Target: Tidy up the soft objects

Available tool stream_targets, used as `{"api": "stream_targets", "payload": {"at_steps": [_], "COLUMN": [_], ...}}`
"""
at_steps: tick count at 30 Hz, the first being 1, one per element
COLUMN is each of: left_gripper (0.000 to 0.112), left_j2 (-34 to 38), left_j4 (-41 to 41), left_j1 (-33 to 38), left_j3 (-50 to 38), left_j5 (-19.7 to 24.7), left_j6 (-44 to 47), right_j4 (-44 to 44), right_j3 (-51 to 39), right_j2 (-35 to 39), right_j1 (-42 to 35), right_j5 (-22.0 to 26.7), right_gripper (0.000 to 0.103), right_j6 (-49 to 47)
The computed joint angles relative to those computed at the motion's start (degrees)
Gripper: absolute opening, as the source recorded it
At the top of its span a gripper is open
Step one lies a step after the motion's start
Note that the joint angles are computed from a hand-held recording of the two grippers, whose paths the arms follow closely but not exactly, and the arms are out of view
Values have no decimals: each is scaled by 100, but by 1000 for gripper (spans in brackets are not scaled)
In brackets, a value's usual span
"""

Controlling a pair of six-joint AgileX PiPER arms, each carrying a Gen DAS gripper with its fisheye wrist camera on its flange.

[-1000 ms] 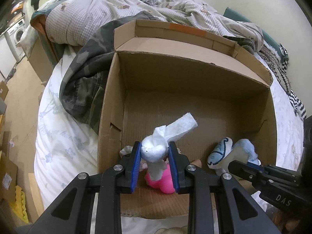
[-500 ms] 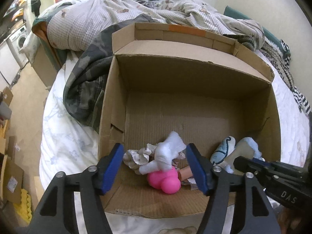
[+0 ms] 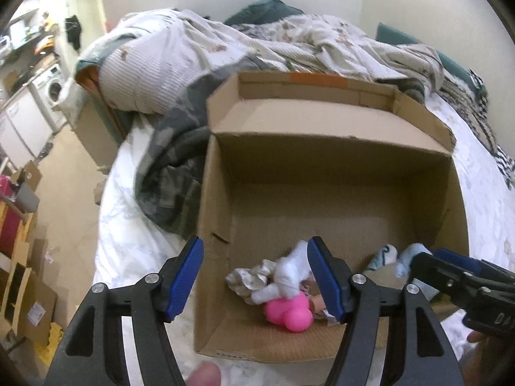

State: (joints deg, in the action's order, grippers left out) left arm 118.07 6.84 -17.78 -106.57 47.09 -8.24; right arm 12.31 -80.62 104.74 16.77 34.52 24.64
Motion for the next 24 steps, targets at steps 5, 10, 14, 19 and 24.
{"api": "stream_targets", "payload": {"at_steps": [5,10,14,19,24], "left_gripper": [64,84,102,102,102], "left_j2": [-280,-551,-798,-1276,-1613], "left_j4": [175,135,-149,-360,-517], "left_j1": [73,152,281,409,465], "left_j3": [341,681,914,1417,1817], "left_j5": [-359,-509,-543,-753,-753], "left_j6": [-341,-349,-174,-70,16], "right_j4": [-364,-1285,-2000,-3073,-3369], "right_j3": [75,281,450,794,948], "right_j2": [-163,-415,-603,-988,-1219], "right_j1": [58,274,466,720,853], "right_j5": [-125,-404,-390,-329,-163], "right_gripper": [96,103,103,103,103], "right_j6": [355,1189,1867,2881,3218]}}
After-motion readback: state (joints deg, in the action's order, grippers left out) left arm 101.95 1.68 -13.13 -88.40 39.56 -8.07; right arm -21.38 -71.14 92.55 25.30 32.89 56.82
